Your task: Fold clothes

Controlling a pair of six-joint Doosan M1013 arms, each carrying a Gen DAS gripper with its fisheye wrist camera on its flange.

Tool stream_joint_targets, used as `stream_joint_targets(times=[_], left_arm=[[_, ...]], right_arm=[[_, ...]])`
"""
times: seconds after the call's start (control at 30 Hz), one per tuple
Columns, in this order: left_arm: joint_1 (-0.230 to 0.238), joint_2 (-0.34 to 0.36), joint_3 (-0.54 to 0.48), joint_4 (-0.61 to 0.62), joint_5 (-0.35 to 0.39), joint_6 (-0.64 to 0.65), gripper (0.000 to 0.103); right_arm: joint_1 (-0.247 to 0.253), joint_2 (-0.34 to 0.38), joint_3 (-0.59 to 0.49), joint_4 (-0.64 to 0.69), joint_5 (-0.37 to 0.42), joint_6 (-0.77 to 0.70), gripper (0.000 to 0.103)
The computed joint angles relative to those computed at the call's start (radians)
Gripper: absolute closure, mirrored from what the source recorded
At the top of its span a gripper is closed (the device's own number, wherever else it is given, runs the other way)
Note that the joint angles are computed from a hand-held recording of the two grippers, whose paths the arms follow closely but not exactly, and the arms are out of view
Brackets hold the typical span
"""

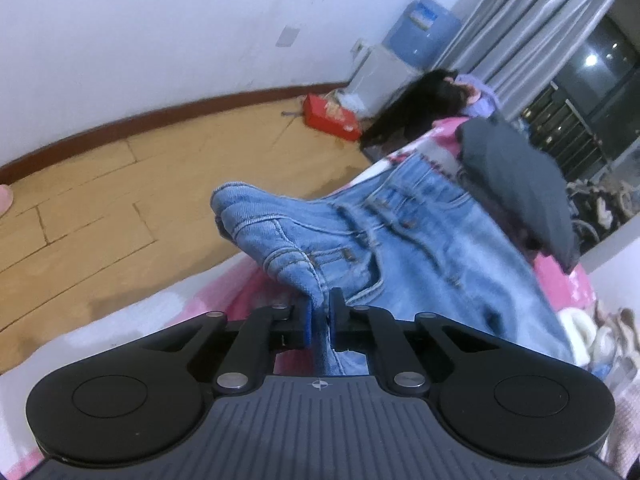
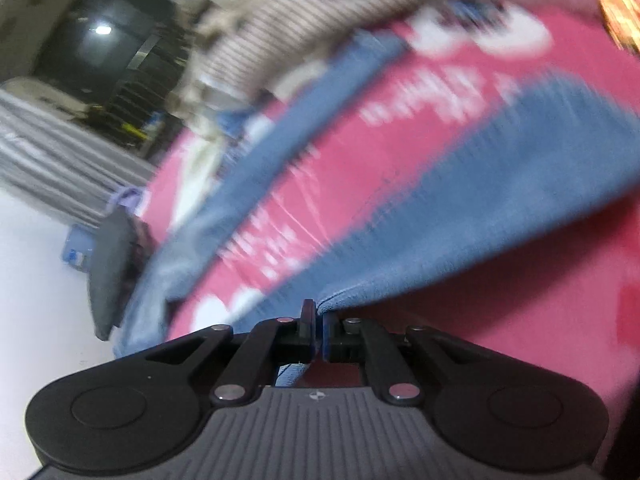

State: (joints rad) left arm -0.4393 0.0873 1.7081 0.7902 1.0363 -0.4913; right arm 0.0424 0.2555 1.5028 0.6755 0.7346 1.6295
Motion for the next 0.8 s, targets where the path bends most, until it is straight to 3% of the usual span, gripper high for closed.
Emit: stream_joint_targets(times=[0.2,0.5,0.63,0.8], left_arm=[[0.002,-0.003,-0.016,0.122,-0.066,-0.131,0.097],[0.047,0.094,-0.145,0.186,-0.104,-0.100,0.097],[0.087,0.149,-0.216,0.145,-0.129,-0.018,0.097],[0.131,0.224,-0.303,0.058,-0.128,0.139,0.097]], right_arm=[[0.011,0.041,-0.085,0.089,-0.089,-0.164,0.099],[0.024,0.149,-0.250,0.129,-0.133,-0.202,0.099],[0.033,0.216,-0.351,0.066,-0.104,-0.148,0.099],[0.034,0.332,-0.523,-0.012,0.024,-0.038,0.099]])
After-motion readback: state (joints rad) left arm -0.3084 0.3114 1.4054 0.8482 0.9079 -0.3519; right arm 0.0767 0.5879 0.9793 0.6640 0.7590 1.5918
